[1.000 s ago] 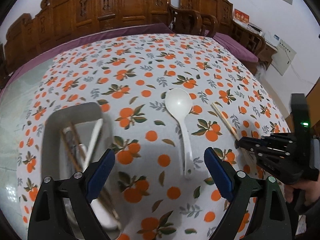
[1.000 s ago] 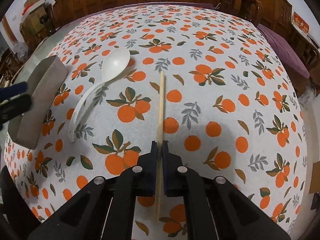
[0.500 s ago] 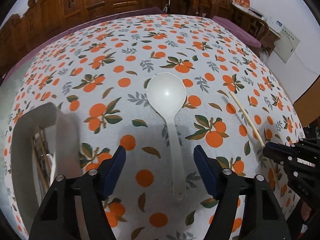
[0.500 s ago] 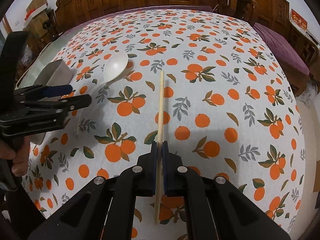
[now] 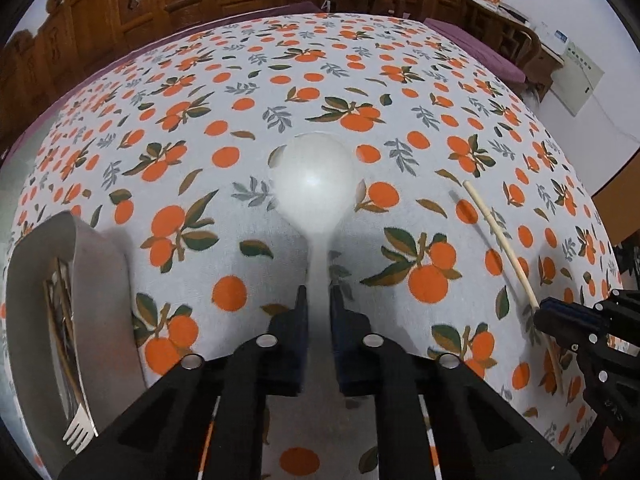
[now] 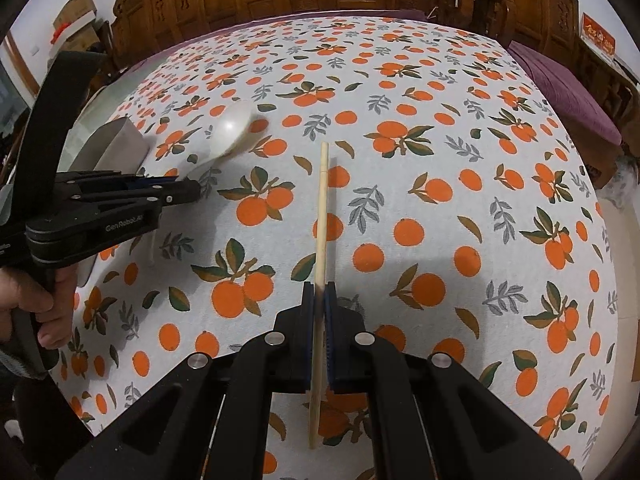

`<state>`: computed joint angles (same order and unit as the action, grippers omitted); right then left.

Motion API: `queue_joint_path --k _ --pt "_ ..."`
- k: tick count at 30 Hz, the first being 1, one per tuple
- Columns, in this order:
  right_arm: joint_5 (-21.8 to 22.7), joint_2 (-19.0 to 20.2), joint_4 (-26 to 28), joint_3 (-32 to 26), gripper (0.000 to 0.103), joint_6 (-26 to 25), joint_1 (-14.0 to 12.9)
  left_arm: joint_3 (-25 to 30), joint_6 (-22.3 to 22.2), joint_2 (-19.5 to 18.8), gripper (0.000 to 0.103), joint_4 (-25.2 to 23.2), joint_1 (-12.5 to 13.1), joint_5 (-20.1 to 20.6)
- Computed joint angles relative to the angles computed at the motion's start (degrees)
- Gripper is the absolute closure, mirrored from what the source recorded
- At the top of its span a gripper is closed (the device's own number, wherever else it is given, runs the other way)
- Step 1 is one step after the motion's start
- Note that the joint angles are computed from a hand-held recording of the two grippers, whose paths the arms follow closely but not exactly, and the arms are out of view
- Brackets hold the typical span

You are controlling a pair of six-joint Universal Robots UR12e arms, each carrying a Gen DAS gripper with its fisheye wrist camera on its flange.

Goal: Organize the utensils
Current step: 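Grasp the white plastic spoon with the left tool while the right tool grasps the wooden chopstick, then carry the white spoon to the tray with the left tool while the right tool carries the chopstick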

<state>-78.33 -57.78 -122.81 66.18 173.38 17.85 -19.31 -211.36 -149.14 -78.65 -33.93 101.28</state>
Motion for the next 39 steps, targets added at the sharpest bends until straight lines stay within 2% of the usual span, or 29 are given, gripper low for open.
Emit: queue_joint_path --k 10,21,31,39 --pt "0.7 -1.0 -1.9 0.1 0.097 0.2 0.9 -12.2 0.0 7.7 0.094 7.2 -0.5 2.0" --pt "2.0 -1.3 -3.5 -1.2 0.097 -0.3 2.5 -22.5 -0.9 15.3 0.094 13.4 -0.6 5.4" --pt "3.1 -0.4 -3.6 -3.7 0.097 -0.8 4.1 -29.8 -1.8 20.5 0.094 16.6 -0.1 7.7" --pt "3.9 0.6 -2.7 -5.6 0.097 -1.6 5.4 -36.2 -4.4 24.3 0.094 17.9 0.8 8.4"
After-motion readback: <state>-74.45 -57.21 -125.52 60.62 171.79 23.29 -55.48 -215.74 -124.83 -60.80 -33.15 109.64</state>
